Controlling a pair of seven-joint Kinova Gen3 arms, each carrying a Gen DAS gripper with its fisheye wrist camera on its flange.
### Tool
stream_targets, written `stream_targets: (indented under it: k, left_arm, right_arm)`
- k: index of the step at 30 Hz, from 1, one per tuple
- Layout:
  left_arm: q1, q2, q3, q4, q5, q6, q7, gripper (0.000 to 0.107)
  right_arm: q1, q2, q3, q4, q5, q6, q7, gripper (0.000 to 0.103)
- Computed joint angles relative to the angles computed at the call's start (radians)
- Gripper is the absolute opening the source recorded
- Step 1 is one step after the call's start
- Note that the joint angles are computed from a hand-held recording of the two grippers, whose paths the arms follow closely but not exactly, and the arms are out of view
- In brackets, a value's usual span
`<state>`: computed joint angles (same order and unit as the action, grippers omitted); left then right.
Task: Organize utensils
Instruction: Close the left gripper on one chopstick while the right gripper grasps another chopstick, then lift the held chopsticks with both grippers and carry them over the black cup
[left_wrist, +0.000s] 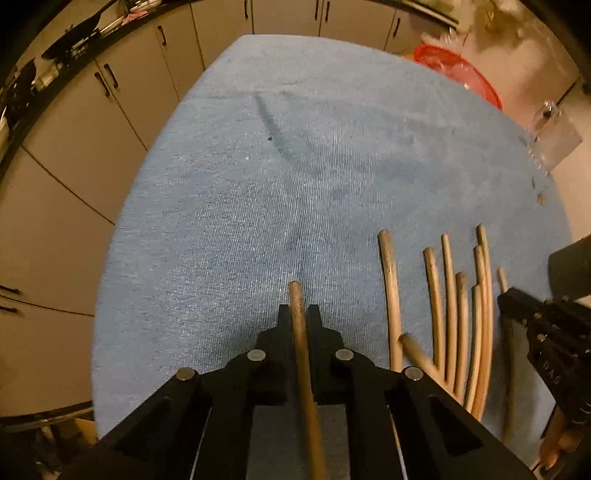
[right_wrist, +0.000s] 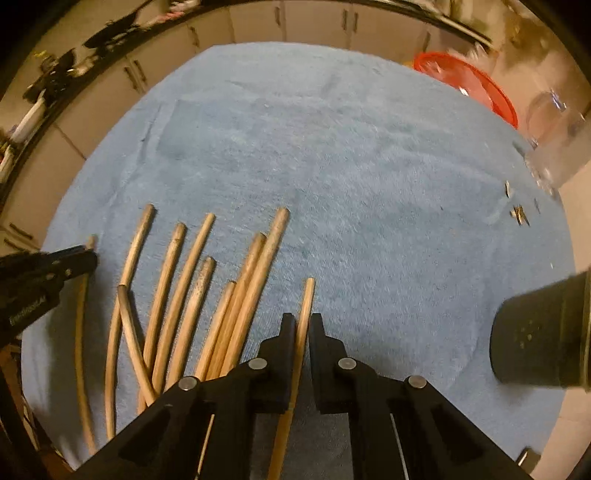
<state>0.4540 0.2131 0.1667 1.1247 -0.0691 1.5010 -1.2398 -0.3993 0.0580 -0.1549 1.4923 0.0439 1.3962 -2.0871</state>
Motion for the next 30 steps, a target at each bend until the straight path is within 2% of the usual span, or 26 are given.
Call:
stream_targets:
  k: [2,4,11,14,17,24,30]
  left_arm:
    - [-0.023,-0.027,-0.003,0.033,0.042,-0.039,-0.008,0.007]
    - [-0.049,-0.064,-0.003,0.051,0.078,-0.059,-0.035,0.007]
    - [-0.076,-0.229,0.022,0.098,0.097,-0.154,-0.041,0.007]
    - [-0.091,-0.288,0.036,0.085,0.112,-0.171,-0.054,0.007]
    - [-0.107,-0.329,0.047,0.075,0.119,-0.173,-0.067,0.007]
    - [-0.11,-0.385,0.113,0.094,0.086,-0.223,-0.037,0.007]
    - [-0.11,-0.389,0.15,0.06,0.061,-0.231,-0.035,0.007]
  right_arm:
    - [0.025,-0.049,0.008,0.028,-0.043,-0.038,0.005,0.006]
    - [0.036,-0.09,0.012,0.033,-0.034,-0.043,-0.003,0.006]
    - [0.081,-0.263,-0.014,0.041,-0.022,-0.119,-0.014,0.006]
    - [0.111,-0.353,-0.055,0.057,0.01,-0.167,-0.06,0.006]
    - [0.148,-0.401,-0.136,0.062,0.073,-0.192,-0.12,0.006]
    - [0.213,-0.491,-0.213,0.034,0.121,-0.201,-0.147,0.006]
    - [0.233,-0.532,-0.165,0.057,0.056,-0.219,-0.123,0.006]
